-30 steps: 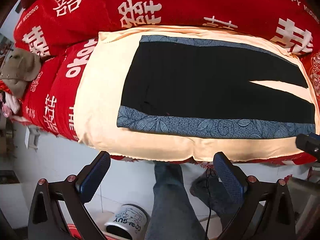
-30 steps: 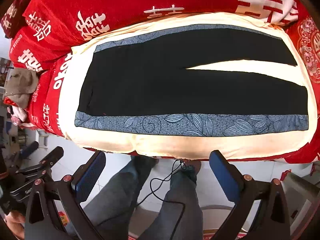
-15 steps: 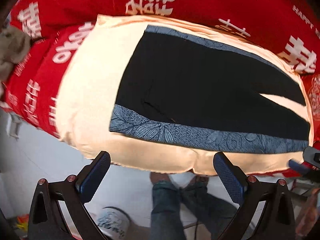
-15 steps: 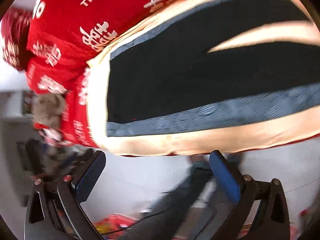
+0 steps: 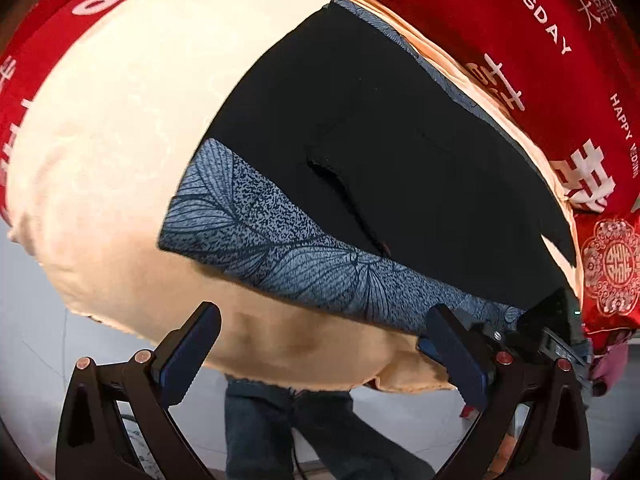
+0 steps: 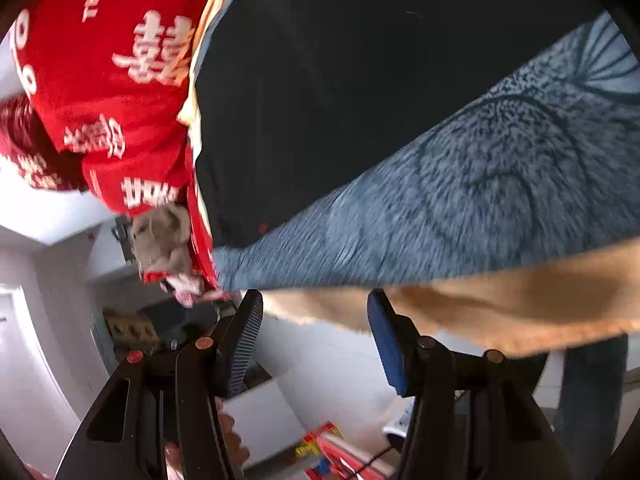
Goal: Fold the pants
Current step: 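Lower both grippers onto the grey waistband edge of the trousers, then close both grippers on the waistband and lift it off the cloth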
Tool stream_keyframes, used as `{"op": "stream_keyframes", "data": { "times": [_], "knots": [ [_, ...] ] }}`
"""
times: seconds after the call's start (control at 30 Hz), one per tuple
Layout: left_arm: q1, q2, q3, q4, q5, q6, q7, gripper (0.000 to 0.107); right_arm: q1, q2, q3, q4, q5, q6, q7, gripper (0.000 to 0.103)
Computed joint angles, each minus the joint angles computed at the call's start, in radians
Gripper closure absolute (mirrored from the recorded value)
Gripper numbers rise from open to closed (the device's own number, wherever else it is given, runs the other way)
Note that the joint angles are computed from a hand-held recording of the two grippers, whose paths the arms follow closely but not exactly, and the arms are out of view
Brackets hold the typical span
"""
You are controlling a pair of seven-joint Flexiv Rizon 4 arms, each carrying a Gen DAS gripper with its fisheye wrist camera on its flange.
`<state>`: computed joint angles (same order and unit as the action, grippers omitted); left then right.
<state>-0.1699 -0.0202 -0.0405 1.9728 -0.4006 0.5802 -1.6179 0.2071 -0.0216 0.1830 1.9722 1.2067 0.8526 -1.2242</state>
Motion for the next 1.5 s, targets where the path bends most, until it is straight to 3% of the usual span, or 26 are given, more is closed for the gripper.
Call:
{"op": "stream_keyframes", "data": {
  "times": [0.1,0.23,0.43,0.5,0.53,0.57,0.83,0.97,1.0,1.07,1.1,1.2,1.33,1.5],
  "knots": [
    [0.000,-0.010,0.000,0.017,-0.041,0.013,0.014,0.004,-0.003,-0.025,0.001,0.004,0.060,0.058,-0.026,0.045],
    [-0.004,-0.016,-0.005,0.041,-0.176,0.041,0.033,0.004,-0.035,-0.020,-0.012,-0.027,0.202,0.091,-0.146,0.048],
    [-0.014,-0.078,-0.026,0.006,-0.240,0.135,-0.009,0.004,-0.059,0.012,-0.035,-0.077,0.213,0.014,-0.226,0.048],
    [-0.018,-0.096,-0.029,-0.014,-0.199,0.161,-0.043,0.016,-0.067,0.028,-0.042,-0.062,0.218,-0.010,-0.248,0.048],
    [-0.015,-0.111,-0.030,-0.038,-0.163,0.144,-0.054,0.039,-0.065,0.032,-0.042,-0.058,0.210,-0.017,-0.245,0.048],
    [-0.012,-0.121,-0.031,-0.052,-0.145,0.125,-0.051,0.053,-0.067,0.042,-0.043,-0.044,0.195,-0.026,-0.244,0.048],
    [-0.002,-0.126,-0.037,-0.084,-0.132,0.043,0.046,0.056,-0.059,0.140,-0.042,0.147,0.102,0.091,-0.119,0.048],
    [-0.004,-0.140,-0.037,-0.109,-0.101,0.016,0.053,0.056,-0.054,0.224,-0.067,0.245,0.196,0.217,-0.115,0.048],
    [-0.006,-0.143,-0.036,-0.118,-0.076,0.010,0.055,0.056,-0.053,0.232,-0.081,0.253,0.242,0.239,-0.140,0.051],
    [-0.008,-0.149,-0.037,-0.131,-0.050,0.001,0.056,0.071,-0.056,0.242,-0.098,0.263,0.287,0.262,-0.137,0.097],
    [-0.009,-0.148,-0.035,-0.137,-0.038,-0.006,0.050,0.073,-0.058,0.249,-0.102,0.265,0.282,0.264,-0.109,0.097],
    [-0.010,-0.138,-0.033,-0.173,-0.014,-0.021,0.025,0.073,-0.051,0.276,-0.103,0.239,0.090,0.218,-0.032,0.098],
    [-0.014,-0.164,-0.041,-0.295,0.021,-0.032,-0.041,0.073,-0.048,0.263,-0.192,0.132,-0.057,0.067,-0.031,0.098],
    [-0.032,-0.322,-0.065,-0.552,0.082,-0.012,-0.114,0.073,-0.101,0.089,-0.313,-0.147,-0.115,-0.237,-0.138,0.098]
  ]
}}
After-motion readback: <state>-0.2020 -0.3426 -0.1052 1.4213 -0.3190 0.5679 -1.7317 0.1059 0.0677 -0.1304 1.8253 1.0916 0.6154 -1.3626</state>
